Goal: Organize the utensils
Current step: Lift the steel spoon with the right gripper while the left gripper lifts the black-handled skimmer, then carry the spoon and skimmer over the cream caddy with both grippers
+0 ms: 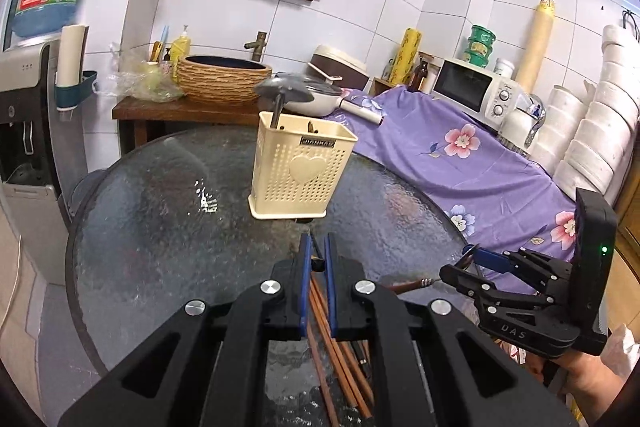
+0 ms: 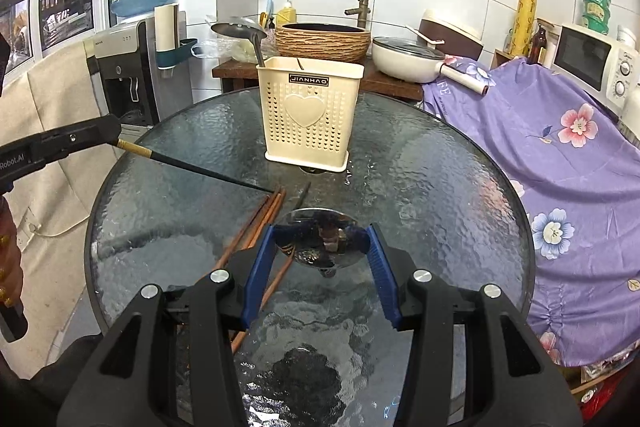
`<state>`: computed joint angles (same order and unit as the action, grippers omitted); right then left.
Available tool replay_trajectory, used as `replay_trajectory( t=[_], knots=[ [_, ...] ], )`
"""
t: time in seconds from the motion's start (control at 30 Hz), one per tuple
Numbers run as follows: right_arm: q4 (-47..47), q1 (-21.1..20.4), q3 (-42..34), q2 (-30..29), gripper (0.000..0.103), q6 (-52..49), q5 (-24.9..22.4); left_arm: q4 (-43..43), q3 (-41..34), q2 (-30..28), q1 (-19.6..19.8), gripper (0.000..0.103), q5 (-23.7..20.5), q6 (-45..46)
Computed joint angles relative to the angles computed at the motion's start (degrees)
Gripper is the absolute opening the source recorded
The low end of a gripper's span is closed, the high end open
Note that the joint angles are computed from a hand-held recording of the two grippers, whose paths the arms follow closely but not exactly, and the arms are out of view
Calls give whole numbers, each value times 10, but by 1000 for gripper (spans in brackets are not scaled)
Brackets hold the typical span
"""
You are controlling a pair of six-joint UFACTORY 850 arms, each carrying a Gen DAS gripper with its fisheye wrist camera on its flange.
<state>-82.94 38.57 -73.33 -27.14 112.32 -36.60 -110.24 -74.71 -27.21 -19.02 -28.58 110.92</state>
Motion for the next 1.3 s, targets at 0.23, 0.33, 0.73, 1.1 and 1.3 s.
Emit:
replay_trajectory(
  t=[0.23,0.33,0.73,1.1,1.3],
  knots=[
    [28,-23,-12,6,47,-36,47,59,-35,-13,1,6,-9,-56],
    [53,-37,-16,8,47,-57,77,107,-60,-23,2,6,-14,-107],
    [129,-63,-52,2,47,-154,120,254,-152,-58,4,6,-43,-248],
    [206,-83,-91,-5,47,-248,149,349,-229,-92,4,6,-66,-346],
    [257,-94,-114,-8,47,-306,157,383,-265,-105,3,6,-82,-380]
  ],
)
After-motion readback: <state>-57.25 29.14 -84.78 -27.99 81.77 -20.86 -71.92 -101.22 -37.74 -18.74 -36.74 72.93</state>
